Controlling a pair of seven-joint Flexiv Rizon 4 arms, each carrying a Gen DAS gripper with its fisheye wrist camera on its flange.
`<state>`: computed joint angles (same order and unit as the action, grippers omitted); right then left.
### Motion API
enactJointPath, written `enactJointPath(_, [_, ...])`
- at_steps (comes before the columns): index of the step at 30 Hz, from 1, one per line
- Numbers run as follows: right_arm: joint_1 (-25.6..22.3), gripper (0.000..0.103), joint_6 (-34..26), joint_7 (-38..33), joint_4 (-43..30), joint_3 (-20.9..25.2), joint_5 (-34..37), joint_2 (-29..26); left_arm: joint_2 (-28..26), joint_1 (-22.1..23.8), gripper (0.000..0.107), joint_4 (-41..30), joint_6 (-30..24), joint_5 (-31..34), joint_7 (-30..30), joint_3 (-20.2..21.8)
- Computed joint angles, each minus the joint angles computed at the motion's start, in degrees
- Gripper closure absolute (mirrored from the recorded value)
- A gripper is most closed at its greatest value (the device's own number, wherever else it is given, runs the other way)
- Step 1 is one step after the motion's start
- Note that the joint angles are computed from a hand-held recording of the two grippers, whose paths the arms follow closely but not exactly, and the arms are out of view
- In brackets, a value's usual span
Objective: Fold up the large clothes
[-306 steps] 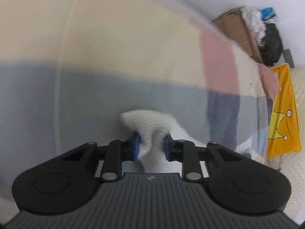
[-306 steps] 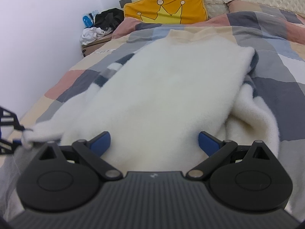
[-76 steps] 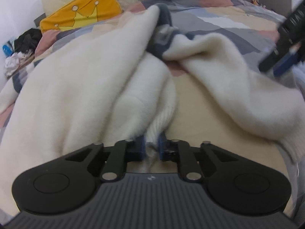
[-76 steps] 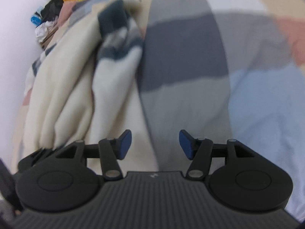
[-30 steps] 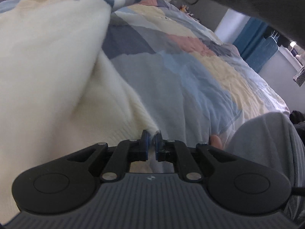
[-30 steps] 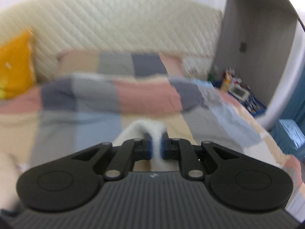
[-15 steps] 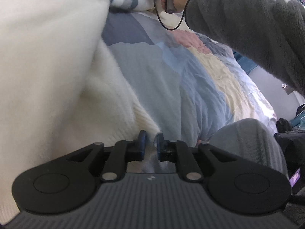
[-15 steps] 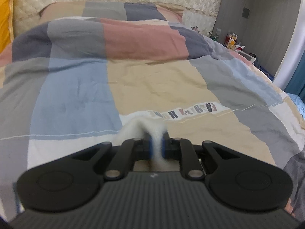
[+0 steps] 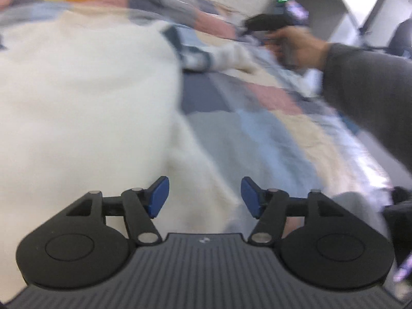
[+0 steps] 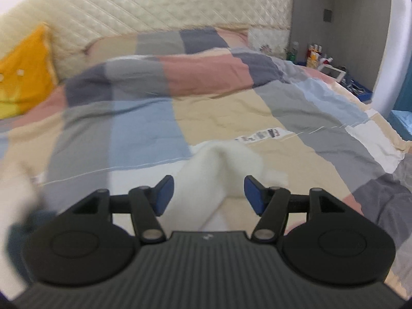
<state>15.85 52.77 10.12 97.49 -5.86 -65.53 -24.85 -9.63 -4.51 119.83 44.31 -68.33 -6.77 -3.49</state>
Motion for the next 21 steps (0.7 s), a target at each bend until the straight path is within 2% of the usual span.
enactJointPath(2, [1.13, 0.041, -0.03, 1.32, 2.21, 0.99, -1.62, 2.57, 0.51, 0.13, 0.039, 0.28, 1.32, 1.66, -1.66, 0.61])
enactJointPath(8, [3.73, 0.041, 1.06, 6.44, 7.6, 5.73, -7.88, 8.69, 3.92, 0.3, 0.039, 3.57, 5.43, -1.13, -4.23, 1.98])
enactJointPath(15, [8.49, 0.041, 1.67, 9.18, 9.65, 11.65, -11.06, 11.46, 6.02, 3.19, 0.039, 5.06, -0.45, -0.7, -13.58, 4.82])
enactJointPath(18, [10.07, 0.041, 5.14, 14.11, 10.46, 12.52, -13.84, 11.48, 5.31, 5.3, 0.039, 5.01, -4.67, 2.14, -21.15, 6.01])
enactJointPath(21, [11.26, 0.041, 9.88, 18.49, 10.48, 13.15, -14.4, 10.16, 4.3, 6.64, 0.039, 4.77, -5.47, 4.2, -27.21, 6.23])
